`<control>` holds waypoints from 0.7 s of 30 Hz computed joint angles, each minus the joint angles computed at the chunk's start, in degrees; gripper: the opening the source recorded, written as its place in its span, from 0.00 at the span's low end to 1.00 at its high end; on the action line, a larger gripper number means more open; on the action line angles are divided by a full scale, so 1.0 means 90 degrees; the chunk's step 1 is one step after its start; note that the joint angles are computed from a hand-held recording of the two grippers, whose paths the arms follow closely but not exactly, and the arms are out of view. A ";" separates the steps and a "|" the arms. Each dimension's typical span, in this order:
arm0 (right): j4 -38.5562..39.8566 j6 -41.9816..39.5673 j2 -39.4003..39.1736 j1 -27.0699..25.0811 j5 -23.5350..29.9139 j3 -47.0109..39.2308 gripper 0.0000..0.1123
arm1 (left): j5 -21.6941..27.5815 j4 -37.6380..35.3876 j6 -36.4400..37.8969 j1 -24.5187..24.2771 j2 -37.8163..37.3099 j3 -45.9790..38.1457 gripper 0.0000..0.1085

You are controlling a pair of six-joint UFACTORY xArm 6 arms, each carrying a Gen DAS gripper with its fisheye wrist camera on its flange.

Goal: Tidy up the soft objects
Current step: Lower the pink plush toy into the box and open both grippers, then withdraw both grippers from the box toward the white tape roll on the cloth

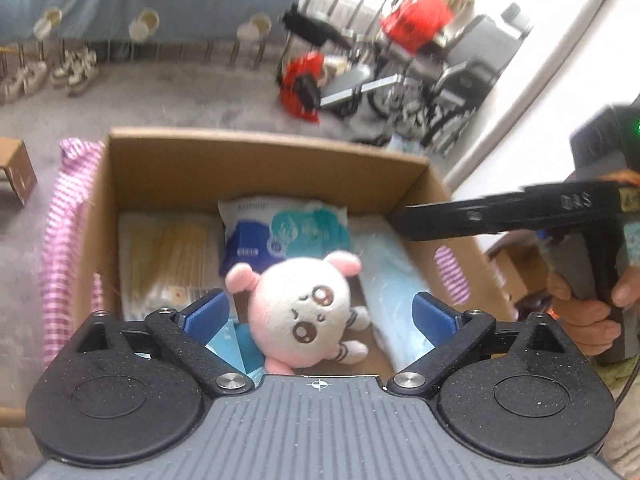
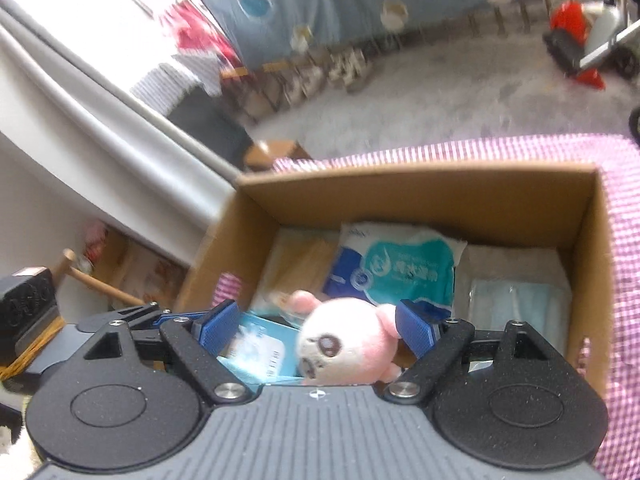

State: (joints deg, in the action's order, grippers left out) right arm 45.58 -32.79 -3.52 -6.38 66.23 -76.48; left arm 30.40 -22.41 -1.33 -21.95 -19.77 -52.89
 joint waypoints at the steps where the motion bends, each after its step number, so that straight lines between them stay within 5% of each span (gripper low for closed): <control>1: 0.0144 -0.0114 -0.0240 -0.0077 -0.0062 0.0169 0.78 | -0.0105 0.0037 -0.0049 -0.0016 -0.0235 0.0151 0.91; 11: 0.1936 -0.1339 -0.3088 -0.1931 0.0782 0.2187 0.84 | -0.0689 0.0103 -0.0265 -0.0560 -0.2556 0.1750 0.94; 16: 0.2181 -0.1665 -0.4380 -0.2991 0.1385 0.3364 0.86 | -0.0898 0.0786 -0.1034 -0.1056 -0.3483 0.2711 0.94; 21: 0.1474 -0.1401 -0.5786 -0.3068 0.0684 0.4598 0.87 | -0.1490 0.1933 -0.2307 -0.1569 -0.3790 0.3605 0.94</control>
